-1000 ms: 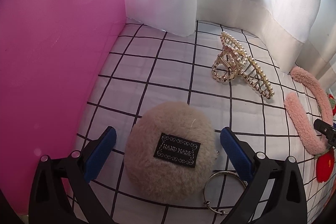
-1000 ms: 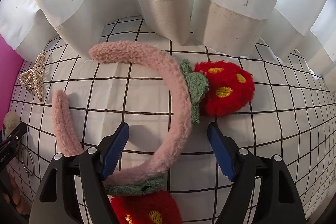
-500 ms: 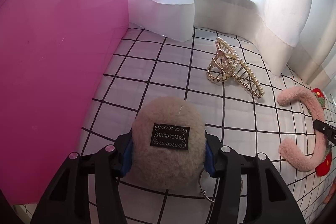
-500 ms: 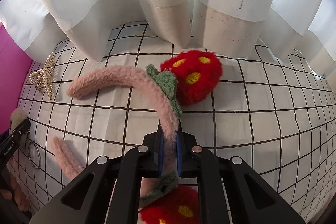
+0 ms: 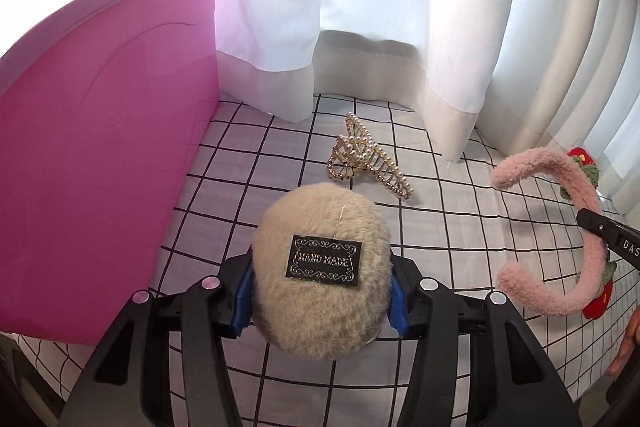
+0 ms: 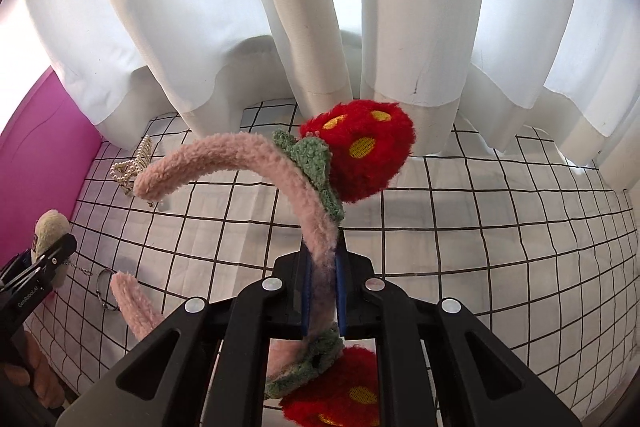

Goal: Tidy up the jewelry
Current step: 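Carry the headband with the right tool while the left tool carries the fuzzy ball over the tub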

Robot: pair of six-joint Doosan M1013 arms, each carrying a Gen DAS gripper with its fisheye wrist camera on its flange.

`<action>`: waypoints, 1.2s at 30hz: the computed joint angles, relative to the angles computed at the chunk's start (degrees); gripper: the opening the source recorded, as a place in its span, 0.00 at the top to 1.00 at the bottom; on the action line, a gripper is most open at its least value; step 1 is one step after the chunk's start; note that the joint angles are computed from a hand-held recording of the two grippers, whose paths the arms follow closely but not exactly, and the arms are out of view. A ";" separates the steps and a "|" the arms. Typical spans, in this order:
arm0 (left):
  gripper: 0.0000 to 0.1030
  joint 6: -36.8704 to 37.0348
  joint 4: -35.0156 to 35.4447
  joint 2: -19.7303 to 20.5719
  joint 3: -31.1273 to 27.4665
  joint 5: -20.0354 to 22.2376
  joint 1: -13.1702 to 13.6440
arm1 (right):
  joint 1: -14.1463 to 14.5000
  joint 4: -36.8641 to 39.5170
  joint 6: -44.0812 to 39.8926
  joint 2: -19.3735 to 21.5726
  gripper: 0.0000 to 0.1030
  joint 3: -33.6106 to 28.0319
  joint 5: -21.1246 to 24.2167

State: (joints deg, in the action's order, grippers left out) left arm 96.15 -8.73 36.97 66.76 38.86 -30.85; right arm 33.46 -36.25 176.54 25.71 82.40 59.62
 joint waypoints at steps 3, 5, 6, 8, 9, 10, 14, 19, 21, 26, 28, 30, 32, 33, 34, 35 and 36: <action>0.51 1.86 -1.88 -1.22 0.39 -0.72 -0.15 | 0.57 -1.15 -0.16 -0.47 0.91 -0.90 0.90; 0.51 3.06 -3.26 -2.13 0.70 -1.54 -0.15 | 0.75 -2.01 -0.55 -0.61 0.91 -1.56 1.19; 0.51 3.67 -4.00 -2.51 0.75 -1.94 -0.14 | 0.90 -2.42 -0.83 -0.83 0.91 -1.99 1.49; 0.51 4.87 -5.42 -3.50 1.07 -2.76 -0.07 | 1.33 -3.63 -0.98 -1.21 0.91 -2.43 1.64; 0.51 5.40 -6.08 -3.95 1.15 -3.12 0.01 | 1.59 -4.23 -1.09 -1.38 0.91 -2.86 1.72; 0.51 5.88 -6.71 -4.38 1.16 -3.42 0.10 | 1.86 -4.93 -1.25 -1.51 0.91 -3.37 1.78; 0.51 6.42 -8.36 -5.97 1.10 -4.97 0.86 | 2.63 -7.85 -3.03 -1.02 0.91 -6.46 1.65; 0.51 3.96 -6.81 -7.82 1.09 -7.21 2.57 | 2.88 -9.90 -7.77 1.30 0.91 -12.68 -0.16; 0.51 1.65 -4.55 -8.37 0.99 -8.03 3.47 | 2.78 -10.22 -10.14 2.75 0.91 -15.69 -1.59; 0.51 -6.90 4.78 -8.41 -0.63 -8.51 6.00 | 2.45 -8.35 -19.86 8.33 0.91 -26.31 -4.29; 0.51 -10.44 8.81 -7.89 -1.79 -7.99 7.01 | 2.35 -6.52 -25.02 11.43 0.91 -31.91 -4.26; 0.51 -13.50 12.34 -7.51 -2.62 -7.28 8.01 | 2.16 -3.83 -30.67 15.00 0.91 -38.34 -3.55; 0.51 -16.19 15.30 -6.63 -3.91 -6.00 8.84 | 1.99 -0.75 -36.79 19.31 0.91 -46.11 -1.61; 0.51 -16.96 16.17 -6.18 -4.46 -5.27 9.27 | 1.90 0.90 -40.03 21.83 0.91 -50.71 0.04; 0.51 -17.73 17.02 -6.24 -4.38 -4.44 9.64 | 1.76 2.65 -43.41 24.70 0.91 -56.04 2.26; 0.51 -18.17 17.47 -5.70 -4.99 -3.56 10.03 | 1.64 4.42 -46.72 27.91 0.91 -62.04 4.88; 0.51 -18.23 17.62 -5.15 -5.57 -2.79 10.41 | 1.48 6.11 -49.76 31.15 0.91 -68.04 7.08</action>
